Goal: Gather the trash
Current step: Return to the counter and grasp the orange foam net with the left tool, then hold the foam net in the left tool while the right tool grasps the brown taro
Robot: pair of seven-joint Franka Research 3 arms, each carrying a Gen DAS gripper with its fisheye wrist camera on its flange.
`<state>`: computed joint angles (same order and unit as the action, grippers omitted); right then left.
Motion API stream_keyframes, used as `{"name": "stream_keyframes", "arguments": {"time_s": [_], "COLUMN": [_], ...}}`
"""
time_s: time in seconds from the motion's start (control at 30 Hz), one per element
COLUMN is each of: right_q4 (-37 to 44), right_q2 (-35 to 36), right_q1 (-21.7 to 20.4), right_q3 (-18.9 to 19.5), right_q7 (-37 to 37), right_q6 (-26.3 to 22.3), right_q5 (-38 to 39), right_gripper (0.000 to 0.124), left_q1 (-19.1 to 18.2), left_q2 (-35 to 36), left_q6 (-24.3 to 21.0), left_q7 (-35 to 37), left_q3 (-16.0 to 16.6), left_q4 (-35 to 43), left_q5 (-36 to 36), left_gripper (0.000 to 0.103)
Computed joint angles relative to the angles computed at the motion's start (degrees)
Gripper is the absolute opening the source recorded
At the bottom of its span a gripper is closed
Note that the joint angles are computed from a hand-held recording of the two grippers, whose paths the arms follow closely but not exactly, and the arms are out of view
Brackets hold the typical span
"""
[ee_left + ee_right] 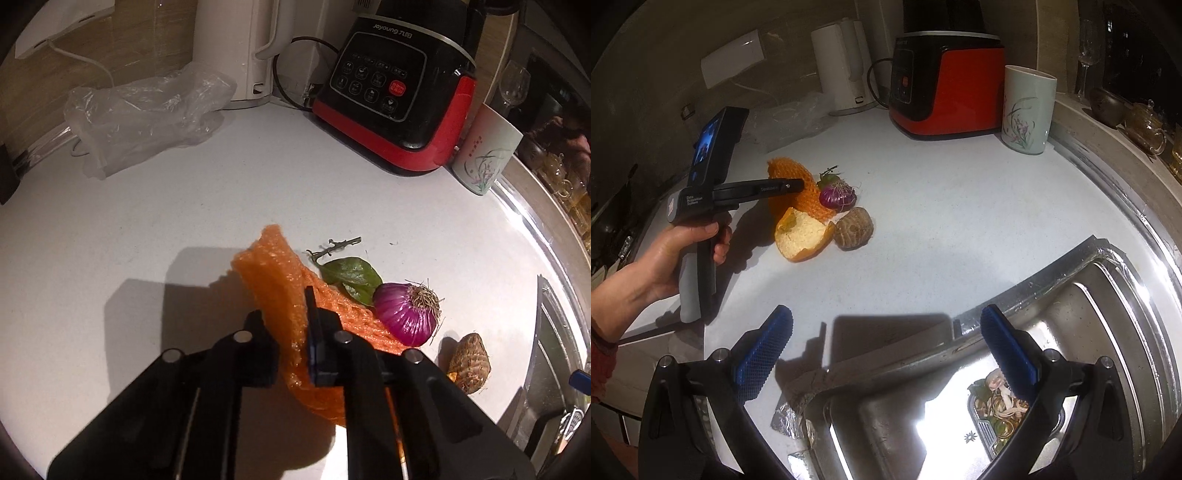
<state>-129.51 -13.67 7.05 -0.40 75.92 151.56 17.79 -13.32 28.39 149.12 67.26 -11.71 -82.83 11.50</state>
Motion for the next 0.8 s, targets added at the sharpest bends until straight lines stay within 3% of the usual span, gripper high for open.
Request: {"name": "stream_keyframes", "arguments": {"time_s": [0.07,0.27,0.47,0.63,0.73,0.8], "right_q4": [1.42,7.99,16.07,18.92,19.0,18.91], "right_q2": [1.57,9.62,18.51,22.09,22.75,22.79], "right_q1": [0.35,0.77,1.58,1.99,2.31,2.31], "right_q3": [-0.22,0.46,0.82,0.71,0.57,0.89], "right_q7": [-1.43,-3.32,-2.58,-0.76,0.5,0.02], "right_q6": [0.83,4.92,3.24,1.45,1.76,2.54], "right_q5": [0.4,-1.11,-2.11,-3.47,-4.4,-3.75], "right_gripper": [0.101,0.101,0.09,0.089,0.082,0.068], "left_q1": [1.55,3.3,4.6,5.65,5.72,5.34], "left_q2": [-0.7,-6.62,-13.58,-20.91,-25.01,-27.35], "left_q6": [0.57,4.78,8.73,12.62,14.39,15.07], "left_q7": [1.59,2.67,3.98,6.32,7.95,8.99], "left_q3": [-1.38,-1.4,-1.26,-1.48,-1.25,-0.81], "left_q4": [-0.8,-7.12,-14.09,-22.43,-26.95,-29.49], "left_q5": [-2.44,-4.27,-5.09,-7.87,-10.8,-12.18], "left_gripper": [0.011,0.011,0.011,0.011,0.011,0.011]}}
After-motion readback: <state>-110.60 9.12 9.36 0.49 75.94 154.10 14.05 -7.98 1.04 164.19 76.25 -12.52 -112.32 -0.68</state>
